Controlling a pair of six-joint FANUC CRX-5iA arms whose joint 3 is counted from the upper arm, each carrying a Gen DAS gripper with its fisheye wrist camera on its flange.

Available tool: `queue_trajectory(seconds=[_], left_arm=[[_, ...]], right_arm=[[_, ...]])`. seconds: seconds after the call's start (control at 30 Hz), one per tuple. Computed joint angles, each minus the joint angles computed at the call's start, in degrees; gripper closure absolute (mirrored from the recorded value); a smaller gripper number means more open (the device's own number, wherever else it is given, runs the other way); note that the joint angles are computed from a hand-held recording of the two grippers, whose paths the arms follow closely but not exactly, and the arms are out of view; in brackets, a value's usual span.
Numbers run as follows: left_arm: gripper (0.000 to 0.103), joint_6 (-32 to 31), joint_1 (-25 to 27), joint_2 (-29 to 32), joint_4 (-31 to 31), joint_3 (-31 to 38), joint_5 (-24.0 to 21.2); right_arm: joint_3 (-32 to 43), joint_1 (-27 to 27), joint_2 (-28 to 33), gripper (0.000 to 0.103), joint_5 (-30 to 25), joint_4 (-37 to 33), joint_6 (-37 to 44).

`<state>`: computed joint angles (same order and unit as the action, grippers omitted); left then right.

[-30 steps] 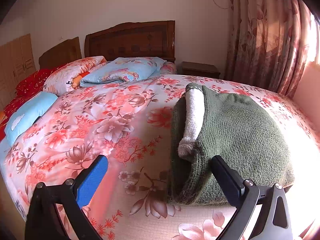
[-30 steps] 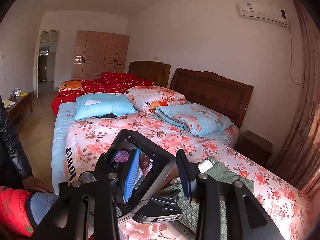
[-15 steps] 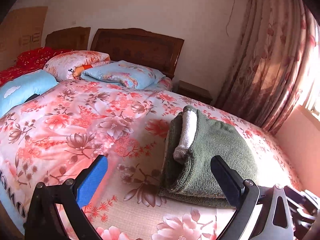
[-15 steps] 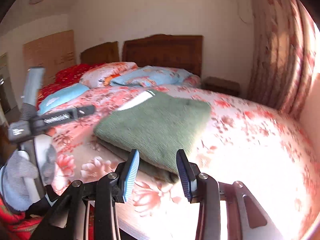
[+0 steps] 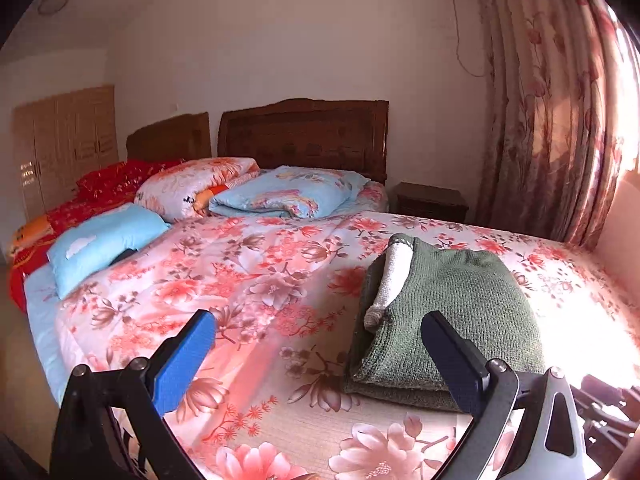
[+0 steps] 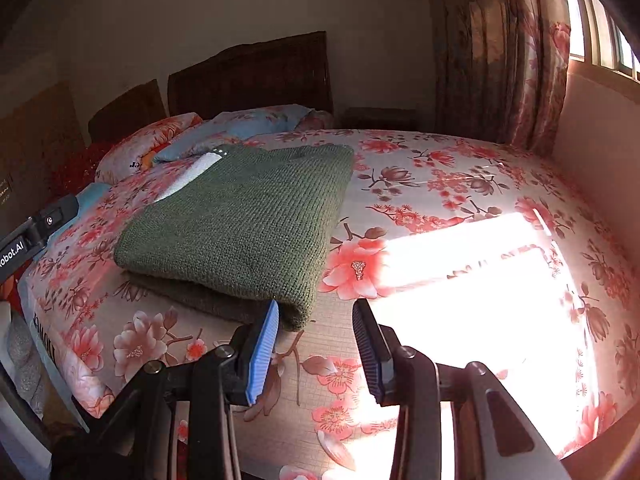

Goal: Fold small clothes

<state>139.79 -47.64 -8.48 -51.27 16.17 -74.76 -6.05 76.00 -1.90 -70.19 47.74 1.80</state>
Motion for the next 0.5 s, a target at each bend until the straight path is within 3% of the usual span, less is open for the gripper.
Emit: queue_trajectory(seconds=[0.17,0.27,0.3,0.43,0.5], left_arm=[[0.000,-3.59,0.42,-1.15,4.44,-0.41,3.32],[0.000,-1.23,-4.07,0.75,-2.30,1.42,-1.44],[0.000,-2.38,-3.91,0.73,-1.49,1.21,-0.91],[0.000,-9.59,1.98,-0.86,10.74,-1.77,6.12],[0.000,-11.39,3.02,-0.81,13.52,-2.21,7.09]], right_arm=[[2.73,1.55,0.65,0.064,-1.26,0.93,1.61],[3.00,2.05,1.43,0.064,-1.46,2.03,2.87],[3.14,2.03,1.56,0.064,-1.28,1.76,3.03],[3.29,1.68,1.92,0.064,-1.18,1.13,3.20],[3.51,1.74,2.17,0.064,-1.49,1.37,3.30]])
